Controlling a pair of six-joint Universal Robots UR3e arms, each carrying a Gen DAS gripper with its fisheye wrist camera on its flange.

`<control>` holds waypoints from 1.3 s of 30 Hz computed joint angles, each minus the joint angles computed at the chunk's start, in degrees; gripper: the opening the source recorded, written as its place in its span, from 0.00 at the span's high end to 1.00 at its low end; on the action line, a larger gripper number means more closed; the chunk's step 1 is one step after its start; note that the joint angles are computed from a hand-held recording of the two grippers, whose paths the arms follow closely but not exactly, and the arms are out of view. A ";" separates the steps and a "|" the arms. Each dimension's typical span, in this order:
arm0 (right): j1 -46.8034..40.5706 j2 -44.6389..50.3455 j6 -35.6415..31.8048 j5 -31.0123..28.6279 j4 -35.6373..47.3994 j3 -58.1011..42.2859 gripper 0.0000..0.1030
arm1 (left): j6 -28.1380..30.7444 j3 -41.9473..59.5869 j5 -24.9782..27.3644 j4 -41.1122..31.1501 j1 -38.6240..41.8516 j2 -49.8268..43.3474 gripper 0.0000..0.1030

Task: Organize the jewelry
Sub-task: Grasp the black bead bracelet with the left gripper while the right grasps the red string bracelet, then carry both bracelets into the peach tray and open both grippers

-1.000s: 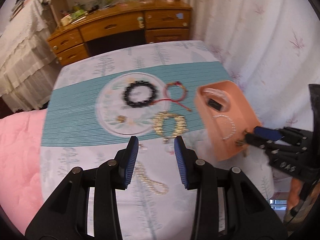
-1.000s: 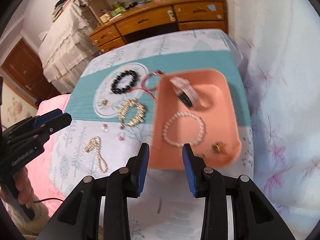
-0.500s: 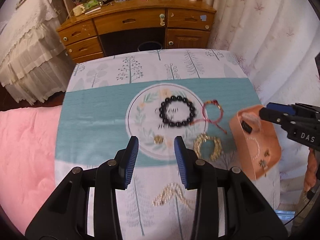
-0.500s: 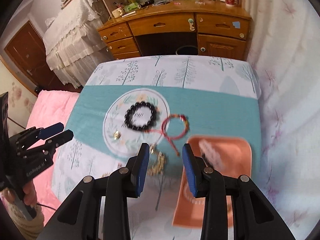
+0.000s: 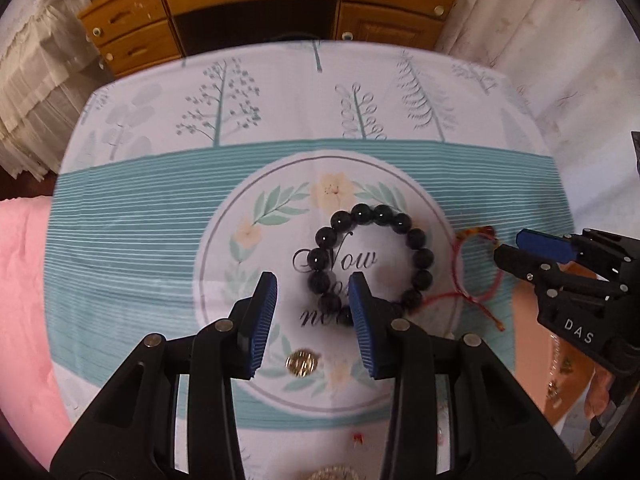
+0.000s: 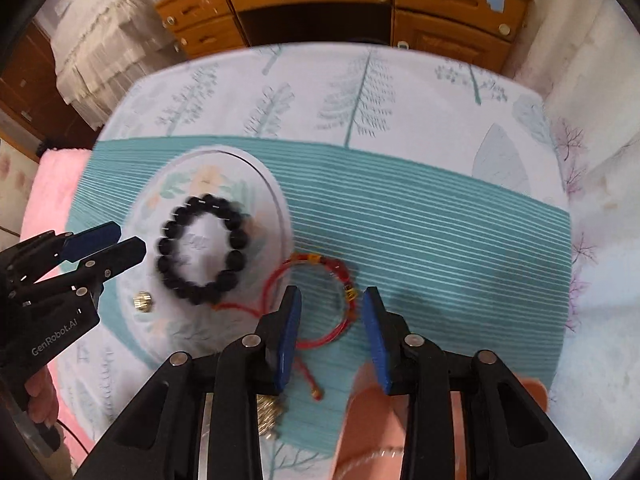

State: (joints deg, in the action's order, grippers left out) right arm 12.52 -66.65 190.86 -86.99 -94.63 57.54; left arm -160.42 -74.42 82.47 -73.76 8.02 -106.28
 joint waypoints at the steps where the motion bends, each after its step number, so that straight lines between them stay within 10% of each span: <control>1: -0.24 0.64 -0.30 -0.05 -0.38 0.31 0.71 | -0.42 0.14 0.50 0.91 -0.66 -1.20 0.67; 16: 3.39 3.02 0.47 -6.73 -5.63 3.13 0.90 | -2.06 3.10 2.90 3.58 -2.81 -8.57 0.67; 19: 2.97 2.01 1.24 -5.63 -6.45 4.52 0.90 | -1.68 2.14 2.86 4.45 -2.90 -8.01 0.88; 39: -5.11 -24.80 3.63 6.88 -17.14 26.84 0.90 | -2.52 -3.14 -5.72 0.80 -2.16 12.61 0.88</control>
State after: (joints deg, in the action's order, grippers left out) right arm 7.41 -91.45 194.49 -80.11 -111.78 84.39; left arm -162.94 -77.56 76.75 -72.96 5.86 -93.67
